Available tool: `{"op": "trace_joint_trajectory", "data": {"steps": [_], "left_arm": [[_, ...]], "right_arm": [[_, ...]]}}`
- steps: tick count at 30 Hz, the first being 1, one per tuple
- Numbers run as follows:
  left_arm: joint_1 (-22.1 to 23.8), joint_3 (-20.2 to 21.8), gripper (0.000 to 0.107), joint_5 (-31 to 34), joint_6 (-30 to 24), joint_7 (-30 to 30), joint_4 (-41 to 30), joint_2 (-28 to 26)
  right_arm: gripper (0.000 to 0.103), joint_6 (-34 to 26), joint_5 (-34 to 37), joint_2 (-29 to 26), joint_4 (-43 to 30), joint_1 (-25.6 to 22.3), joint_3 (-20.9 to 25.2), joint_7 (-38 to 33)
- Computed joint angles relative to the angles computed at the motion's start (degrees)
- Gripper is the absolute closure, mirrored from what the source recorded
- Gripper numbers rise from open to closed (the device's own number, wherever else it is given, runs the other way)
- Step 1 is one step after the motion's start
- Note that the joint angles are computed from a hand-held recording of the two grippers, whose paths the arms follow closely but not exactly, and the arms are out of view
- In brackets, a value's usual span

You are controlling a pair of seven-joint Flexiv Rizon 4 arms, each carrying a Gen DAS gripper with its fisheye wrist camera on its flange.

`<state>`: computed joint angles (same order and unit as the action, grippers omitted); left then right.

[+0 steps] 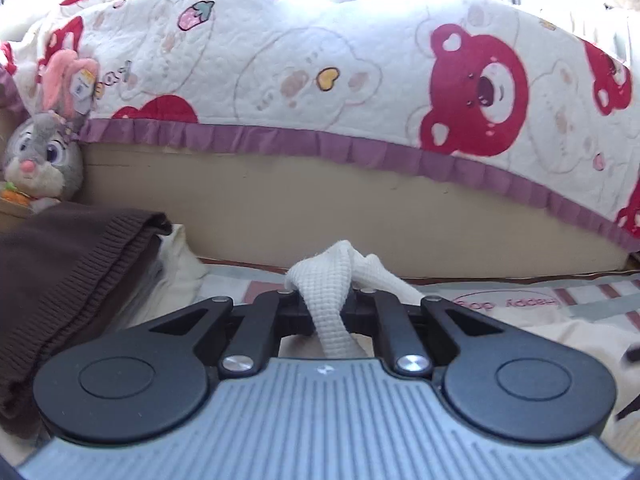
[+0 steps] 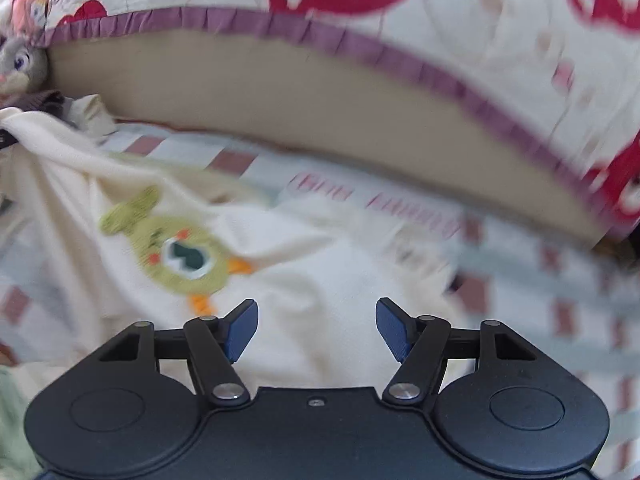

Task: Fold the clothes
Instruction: 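Grasp the cream garment with the left gripper and lift it up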

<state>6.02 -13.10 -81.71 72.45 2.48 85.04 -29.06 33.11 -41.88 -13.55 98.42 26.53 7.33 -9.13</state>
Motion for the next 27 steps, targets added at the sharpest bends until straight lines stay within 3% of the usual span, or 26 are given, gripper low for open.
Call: {"op": "trace_joint_trajectory", "data": {"steps": [4, 9, 11, 13, 16, 19, 21, 24, 27], "left_arm": [[0.87, 0.48, 0.099, 2.91, -3.42, -4.22, 0.59, 0.29], [2.55, 0.28, 0.099, -0.18, -8.33, -4.28, 1.42, 1.73], [2.85, 0.62, 0.099, -2.24, -10.21, -3.61, 1.79, 2.56], [2.54, 1.15, 0.099, -4.10, -10.92, -3.10, 1.76, 3.17], [1.55, 2.13, 0.099, -6.66, -10.94, -0.91, 2.31, 4.57], [-0.77, 3.93, 0.098, -6.04, -8.73, 3.44, 5.07, 7.43], [-0.90, 5.02, 0.098, -3.45, -12.60, 1.64, 7.56, 9.83], [1.89, 6.74, 0.098, 4.09, -28.58, -10.03, 7.93, 11.61], [5.00, 7.45, 0.095, 9.99, -45.88, -18.62, 5.05, 10.99]], "right_arm": [[0.032, 12.93, 7.43, -3.70, 1.13, -1.74, 1.50, -5.72], [0.031, 3.14, 12.10, -13.62, -8.83, 0.41, 0.07, -22.08], [0.039, 4.82, 10.92, -13.92, -8.09, 1.02, -2.67, -17.96], [0.090, 7.82, 9.42, -13.49, -6.20, 1.94, -5.90, -12.59], [0.092, 16.95, -0.38, -6.70, 3.58, 1.67, -8.72, 5.65], [0.093, 8.93, -13.55, -0.99, 7.15, 3.06, -9.92, 12.35], [0.094, 0.74, -18.46, 2.53, 7.82, 3.24, -9.14, 12.59], [0.094, -9.34, -23.28, 7.62, 8.91, 2.36, -7.13, 13.49], [0.094, -18.44, -23.15, 12.32, 10.82, 1.38, -3.60, 13.68]]}}
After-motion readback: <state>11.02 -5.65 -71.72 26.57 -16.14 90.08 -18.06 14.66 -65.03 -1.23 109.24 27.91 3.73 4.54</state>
